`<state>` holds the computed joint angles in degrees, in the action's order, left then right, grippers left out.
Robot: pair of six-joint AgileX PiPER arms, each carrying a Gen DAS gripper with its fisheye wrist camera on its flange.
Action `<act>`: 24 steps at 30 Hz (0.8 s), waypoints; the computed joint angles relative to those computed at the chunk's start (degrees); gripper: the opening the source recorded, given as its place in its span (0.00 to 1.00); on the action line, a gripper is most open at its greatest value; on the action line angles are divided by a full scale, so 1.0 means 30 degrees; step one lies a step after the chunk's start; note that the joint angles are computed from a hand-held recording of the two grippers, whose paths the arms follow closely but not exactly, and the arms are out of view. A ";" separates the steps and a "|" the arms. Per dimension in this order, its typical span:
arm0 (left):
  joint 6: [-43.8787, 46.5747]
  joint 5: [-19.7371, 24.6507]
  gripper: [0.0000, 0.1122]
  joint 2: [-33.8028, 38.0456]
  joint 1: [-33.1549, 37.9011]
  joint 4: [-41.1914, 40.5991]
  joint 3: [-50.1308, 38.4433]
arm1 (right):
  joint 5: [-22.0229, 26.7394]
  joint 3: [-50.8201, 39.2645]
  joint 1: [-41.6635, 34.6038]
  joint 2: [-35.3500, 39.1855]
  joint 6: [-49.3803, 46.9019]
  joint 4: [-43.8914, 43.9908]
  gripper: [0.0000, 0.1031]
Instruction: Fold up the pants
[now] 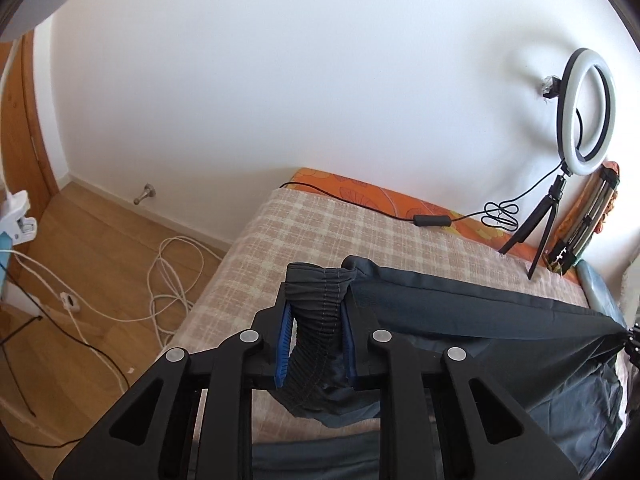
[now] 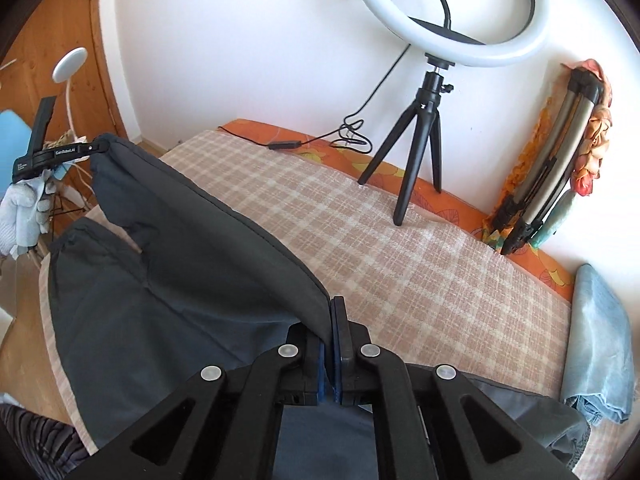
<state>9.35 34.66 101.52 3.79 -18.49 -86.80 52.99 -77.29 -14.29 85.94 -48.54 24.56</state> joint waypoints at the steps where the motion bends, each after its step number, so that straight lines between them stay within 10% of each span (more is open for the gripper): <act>1: 0.0972 -0.0417 0.17 -0.0871 0.0249 -0.0765 0.1297 | 0.0204 0.0686 -0.0187 -0.0757 -0.0655 0.0411 0.00; 16: 0.8835 -0.0723 0.22 -0.9772 0.3203 -0.5732 1.3773 | 0.2711 1.0997 -0.4838 -0.7690 -0.8638 0.1844 0.00; 24: 0.7168 0.1197 0.23 -1.2474 0.3388 -0.2060 1.5849 | 0.2888 1.2819 -0.6771 -0.7889 -1.0697 0.0950 0.00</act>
